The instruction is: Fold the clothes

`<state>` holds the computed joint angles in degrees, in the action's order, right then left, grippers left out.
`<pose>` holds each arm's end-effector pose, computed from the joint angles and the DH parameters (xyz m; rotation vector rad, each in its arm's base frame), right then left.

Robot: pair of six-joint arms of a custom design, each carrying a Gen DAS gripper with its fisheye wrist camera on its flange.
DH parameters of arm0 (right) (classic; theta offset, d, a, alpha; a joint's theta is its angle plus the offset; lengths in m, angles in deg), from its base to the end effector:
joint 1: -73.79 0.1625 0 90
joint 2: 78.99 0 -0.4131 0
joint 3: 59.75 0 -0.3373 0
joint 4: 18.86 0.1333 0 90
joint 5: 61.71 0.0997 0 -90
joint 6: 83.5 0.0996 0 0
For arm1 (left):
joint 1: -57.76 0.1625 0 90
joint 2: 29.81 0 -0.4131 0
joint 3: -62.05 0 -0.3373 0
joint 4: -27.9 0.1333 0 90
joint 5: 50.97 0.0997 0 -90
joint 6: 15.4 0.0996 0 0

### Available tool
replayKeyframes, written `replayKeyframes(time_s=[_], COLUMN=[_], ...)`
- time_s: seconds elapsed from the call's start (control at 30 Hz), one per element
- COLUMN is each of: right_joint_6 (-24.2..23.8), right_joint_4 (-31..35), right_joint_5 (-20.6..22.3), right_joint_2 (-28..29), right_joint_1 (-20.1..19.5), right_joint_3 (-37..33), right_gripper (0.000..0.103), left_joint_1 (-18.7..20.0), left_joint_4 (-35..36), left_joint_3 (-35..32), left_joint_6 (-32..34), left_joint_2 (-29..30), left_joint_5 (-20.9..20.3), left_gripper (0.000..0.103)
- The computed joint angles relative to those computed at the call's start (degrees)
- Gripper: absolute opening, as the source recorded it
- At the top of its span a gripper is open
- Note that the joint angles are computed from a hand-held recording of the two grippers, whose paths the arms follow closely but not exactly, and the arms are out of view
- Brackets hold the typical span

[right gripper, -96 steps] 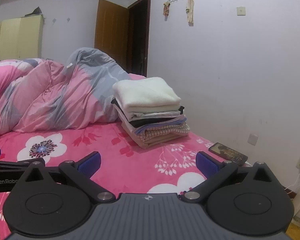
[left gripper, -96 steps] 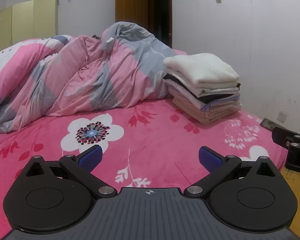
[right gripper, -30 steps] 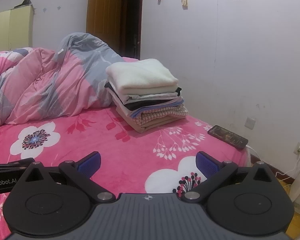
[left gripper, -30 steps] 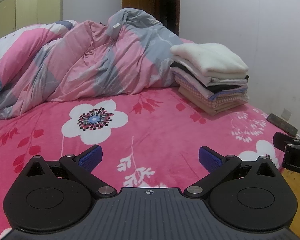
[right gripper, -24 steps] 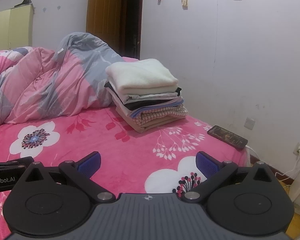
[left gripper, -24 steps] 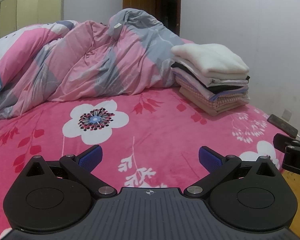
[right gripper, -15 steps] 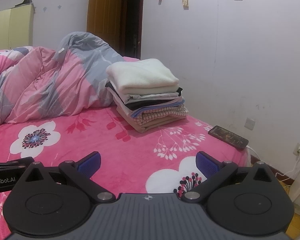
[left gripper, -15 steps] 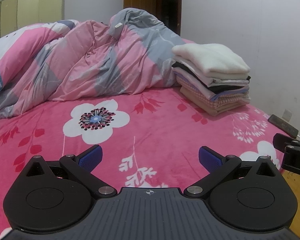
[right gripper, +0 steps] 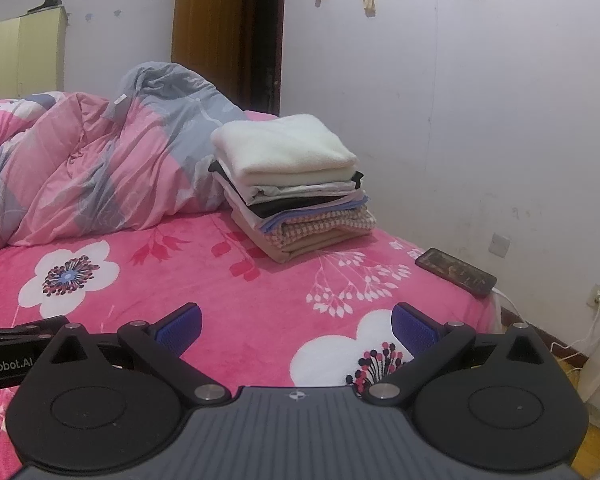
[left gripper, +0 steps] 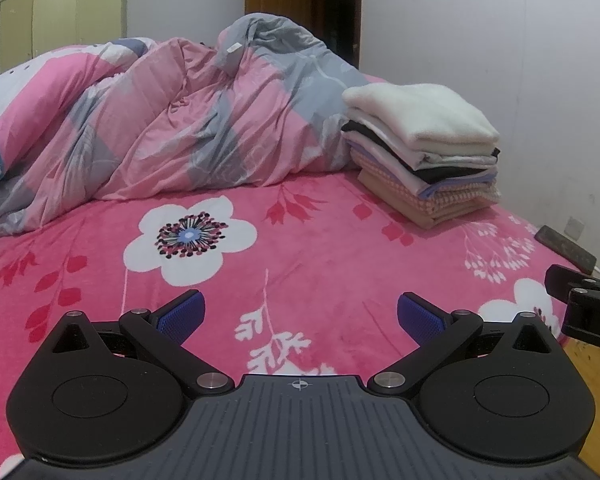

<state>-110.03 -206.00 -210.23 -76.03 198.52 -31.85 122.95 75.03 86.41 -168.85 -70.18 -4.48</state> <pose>0.4897 -0.6216 0.0385 0.3643 -1.9582 1.2931 -0.0892 -0.6740 0.4004 0.4874 2.1134 -1.1812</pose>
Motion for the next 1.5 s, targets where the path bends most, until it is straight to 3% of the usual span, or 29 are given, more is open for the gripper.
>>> replayKeyframes(time_s=[1.03, 1.5], right_joint_6=[1.4, 1.19], right_joint_4=[1.26, 1.17], right_joint_5=[0.05, 0.13], right_joint_2=[-0.6, -0.66], right_joint_1=[-0.77, -0.79], right_joint_3=[0.89, 1.06], right_gripper=[0.103, 0.103], left_joint_1=[0.17, 0.15], left_joint_4=[3.87, 3.56], left_joint_3=[-5.71, -4.78], left_joint_6=[-0.1, -0.32], left_joint_2=[3.21, 2.79], left_joint_5=[0.01, 0.1], left_gripper=[0.103, 0.103])
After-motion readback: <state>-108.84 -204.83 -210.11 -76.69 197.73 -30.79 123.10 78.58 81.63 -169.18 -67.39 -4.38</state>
